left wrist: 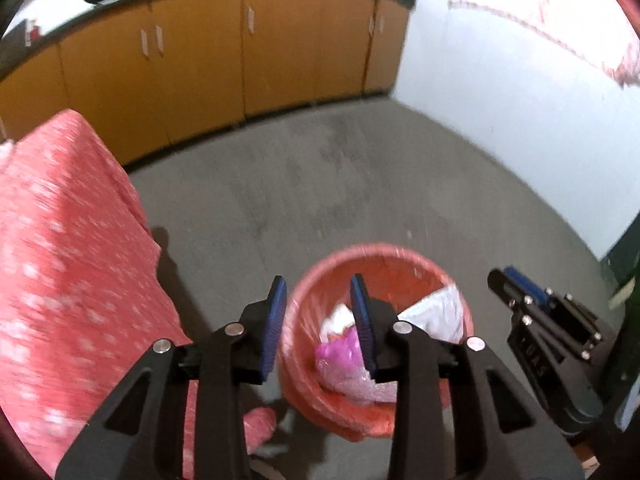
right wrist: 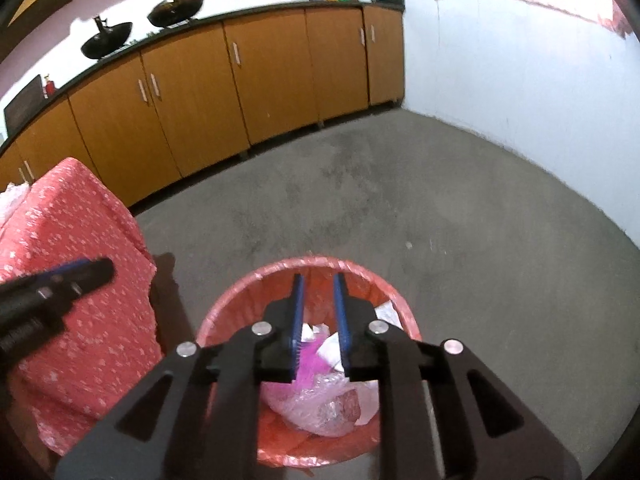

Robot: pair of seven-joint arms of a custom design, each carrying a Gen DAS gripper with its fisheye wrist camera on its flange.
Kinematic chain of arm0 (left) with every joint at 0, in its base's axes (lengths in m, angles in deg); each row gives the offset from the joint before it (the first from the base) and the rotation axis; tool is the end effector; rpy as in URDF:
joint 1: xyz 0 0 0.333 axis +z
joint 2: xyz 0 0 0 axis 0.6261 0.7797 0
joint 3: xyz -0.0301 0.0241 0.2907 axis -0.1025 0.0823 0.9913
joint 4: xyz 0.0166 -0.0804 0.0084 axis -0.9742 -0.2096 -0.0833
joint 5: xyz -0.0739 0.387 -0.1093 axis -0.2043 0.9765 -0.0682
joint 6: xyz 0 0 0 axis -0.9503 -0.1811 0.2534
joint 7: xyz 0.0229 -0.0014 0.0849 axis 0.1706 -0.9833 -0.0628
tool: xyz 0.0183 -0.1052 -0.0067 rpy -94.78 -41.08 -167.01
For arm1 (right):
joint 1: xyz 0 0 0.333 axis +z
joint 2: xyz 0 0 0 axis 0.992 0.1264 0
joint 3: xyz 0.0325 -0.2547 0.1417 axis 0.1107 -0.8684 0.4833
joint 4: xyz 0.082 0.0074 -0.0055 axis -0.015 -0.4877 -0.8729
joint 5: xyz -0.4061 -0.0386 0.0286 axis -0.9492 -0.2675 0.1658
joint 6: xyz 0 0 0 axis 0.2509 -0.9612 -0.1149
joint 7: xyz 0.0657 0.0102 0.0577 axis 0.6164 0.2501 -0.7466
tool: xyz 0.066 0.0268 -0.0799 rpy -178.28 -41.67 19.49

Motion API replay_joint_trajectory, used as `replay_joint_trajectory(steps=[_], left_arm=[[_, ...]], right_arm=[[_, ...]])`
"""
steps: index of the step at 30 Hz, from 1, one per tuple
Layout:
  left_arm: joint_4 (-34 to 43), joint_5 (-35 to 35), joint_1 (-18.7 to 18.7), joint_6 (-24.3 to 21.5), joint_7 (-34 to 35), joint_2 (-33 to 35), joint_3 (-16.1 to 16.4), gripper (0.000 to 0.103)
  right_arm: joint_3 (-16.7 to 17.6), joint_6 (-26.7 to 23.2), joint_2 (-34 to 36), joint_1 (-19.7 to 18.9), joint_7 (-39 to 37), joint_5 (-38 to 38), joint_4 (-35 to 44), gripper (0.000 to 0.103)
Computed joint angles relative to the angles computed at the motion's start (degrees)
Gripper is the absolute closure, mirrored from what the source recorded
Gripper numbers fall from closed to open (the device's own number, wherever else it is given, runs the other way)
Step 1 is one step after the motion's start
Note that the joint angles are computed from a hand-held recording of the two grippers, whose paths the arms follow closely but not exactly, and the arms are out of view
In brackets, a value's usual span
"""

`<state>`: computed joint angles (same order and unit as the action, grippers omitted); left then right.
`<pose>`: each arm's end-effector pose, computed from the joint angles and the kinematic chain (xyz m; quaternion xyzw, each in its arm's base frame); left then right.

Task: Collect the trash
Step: 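Open both grippers to drop the pink and white bags into the bin, then grasp the white-green printed bag with the right gripper while the left gripper grasps the orange-red bag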

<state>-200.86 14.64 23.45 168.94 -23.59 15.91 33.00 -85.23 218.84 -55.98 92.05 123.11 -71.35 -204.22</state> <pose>0.5870 -0.2597 0.4431 -0.6574 0.6542 -0.2969 0.2272 0.5875 0.1244 0.4077 -0.6466 0.6432 -0.2384 0.3337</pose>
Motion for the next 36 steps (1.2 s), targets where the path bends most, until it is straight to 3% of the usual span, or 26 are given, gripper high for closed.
replay_joint_trajectory(steps=[3,6,9,13,16,19,22,26,30,32,36], left_arm=[[-3.5,4.83,1.0,1.91,-5.65,-5.11,1.01,0.063],[-8.88,9.48,4.49,3.51,-10.96,-12.37,0.51,0.057],[-14.01,12.85,8.48,3.71,-14.27,-19.13,-0.57,0.052],[-22.26,17.06,15.66,1.12,-16.93,-30.47,-1.89,0.046],[-27.57,18.32,21.72,-2.24,-17.84,-38.33,-2.32,0.043],[-30.75,17.25,26.88,-5.23,-17.08,-43.17,-1.92,0.042],[-33.98,16.72,32.85,-7.1,-16.62,-47.27,-1.27,0.041],[-36.94,14.87,38.43,-7.55,-14.85,-50.24,-1.17,0.04],[-39.01,12.2,42.82,-4.76,-12.91,-50.83,-0.31,0.04],[-39.4,11.25,45.06,-2.61,-12.19,-50.17,-0.23,0.04],[-39.16,10.13,49.2,1.58,-9.93,-48.18,-0.97,0.036]], right_arm=[[2.23,0.78,-1.19,-0.78,-4.1,3.49,0.55,0.085],[6.31,1.4,-2.09,-1.56,-13.31,12.69,1.88,0.083],[11.43,0.64,-2.52,-1.18,-27.73,27.17,4.92,0.081],[16.24,-1.13,-2.52,1.42,-45.32,44.76,9.46,0.078],[18.53,-3.98,-1.42,4.64,-54.02,53.57,14.18,0.074],[19.17,-7.17,0.43,8.33,-56.75,56.02,18.79,0.07],[18.87,-9.12,3.28,12.82,-55.86,54.21,23.56,0.066],[18.34,-12.83,8.87,17.79,-48.5,46.77,31.86,0.057],[17.15,-14.75,13.68,21.79,-40.17,36.99,38.19,0.046],[14.85,-16.21,16.99,25.31,-34.17,29.45,42.38,0.041],[12.17,-19.98,22.03,29.04,-26.84,18.93,48.85,0.04]])
